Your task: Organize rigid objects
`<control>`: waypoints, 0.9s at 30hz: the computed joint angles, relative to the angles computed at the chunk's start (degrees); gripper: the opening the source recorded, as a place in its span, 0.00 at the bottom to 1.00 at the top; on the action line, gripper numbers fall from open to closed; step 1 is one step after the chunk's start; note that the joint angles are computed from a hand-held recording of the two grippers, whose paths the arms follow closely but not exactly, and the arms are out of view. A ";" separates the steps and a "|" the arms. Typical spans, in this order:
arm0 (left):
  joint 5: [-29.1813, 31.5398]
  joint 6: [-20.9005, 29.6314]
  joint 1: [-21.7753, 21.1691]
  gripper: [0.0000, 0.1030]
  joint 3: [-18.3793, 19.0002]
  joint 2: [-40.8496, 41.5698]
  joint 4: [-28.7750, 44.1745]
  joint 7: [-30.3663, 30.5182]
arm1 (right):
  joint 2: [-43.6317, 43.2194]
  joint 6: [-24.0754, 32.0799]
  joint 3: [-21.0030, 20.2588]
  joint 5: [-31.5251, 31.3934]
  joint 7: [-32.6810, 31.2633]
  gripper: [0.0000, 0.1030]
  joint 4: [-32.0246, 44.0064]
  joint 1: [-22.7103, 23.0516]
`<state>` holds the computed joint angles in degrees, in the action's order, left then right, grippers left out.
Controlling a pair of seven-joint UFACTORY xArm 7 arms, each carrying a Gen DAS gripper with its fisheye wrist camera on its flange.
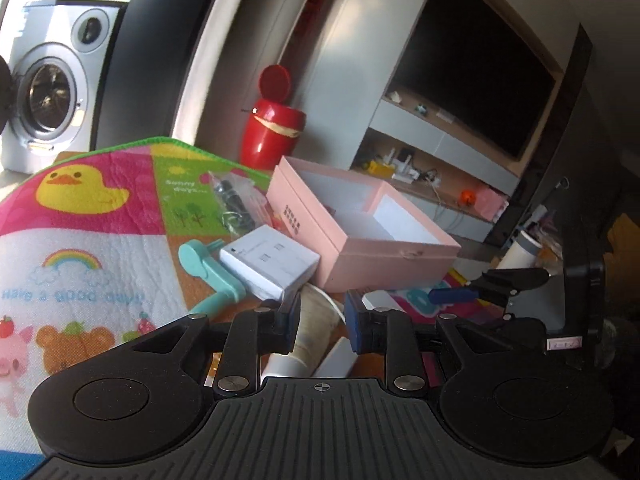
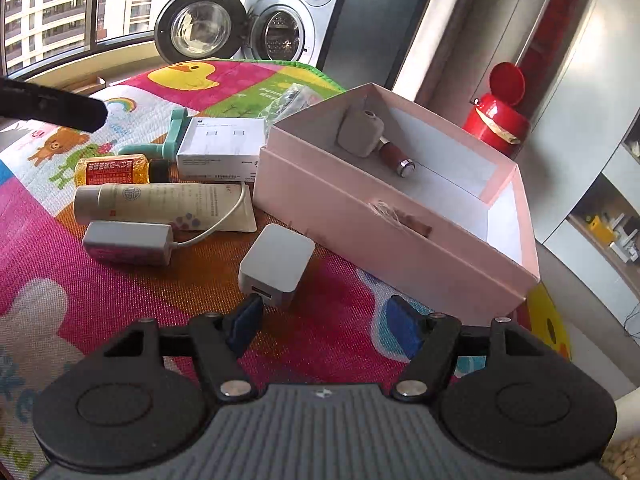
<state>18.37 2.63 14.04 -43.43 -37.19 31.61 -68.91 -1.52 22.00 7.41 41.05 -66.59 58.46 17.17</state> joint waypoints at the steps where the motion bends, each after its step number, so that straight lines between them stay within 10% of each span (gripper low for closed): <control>1: 0.62 2.35 -1.17 0.26 0.02 2.39 2.01 1.77 | -0.10 1.30 -0.48 1.93 -0.39 0.67 0.15 -0.36; 12: 11.58 19.68 -3.60 0.29 -1.31 17.41 14.80 2.74 | -2.27 3.50 -2.69 22.93 -12.70 0.77 -4.03 -2.14; 18: 11.89 17.26 -11.08 0.30 3.38 23.86 17.73 5.51 | -2.29 3.94 -2.54 23.19 -12.85 0.81 -3.92 -2.22; 24: 19.46 22.98 -10.37 0.32 4.76 14.79 14.57 -7.19 | -2.38 3.44 -2.37 23.41 -13.19 0.82 -4.21 -2.08; 27: 17.03 25.93 -14.13 0.30 11.53 13.13 12.32 -4.57 | -2.37 3.27 -2.34 23.30 -13.12 0.82 -4.23 -2.00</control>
<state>35.39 28.56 -0.09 -31.90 -24.06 43.93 -73.48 -3.88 25.27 5.07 64.35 -79.70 54.23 15.17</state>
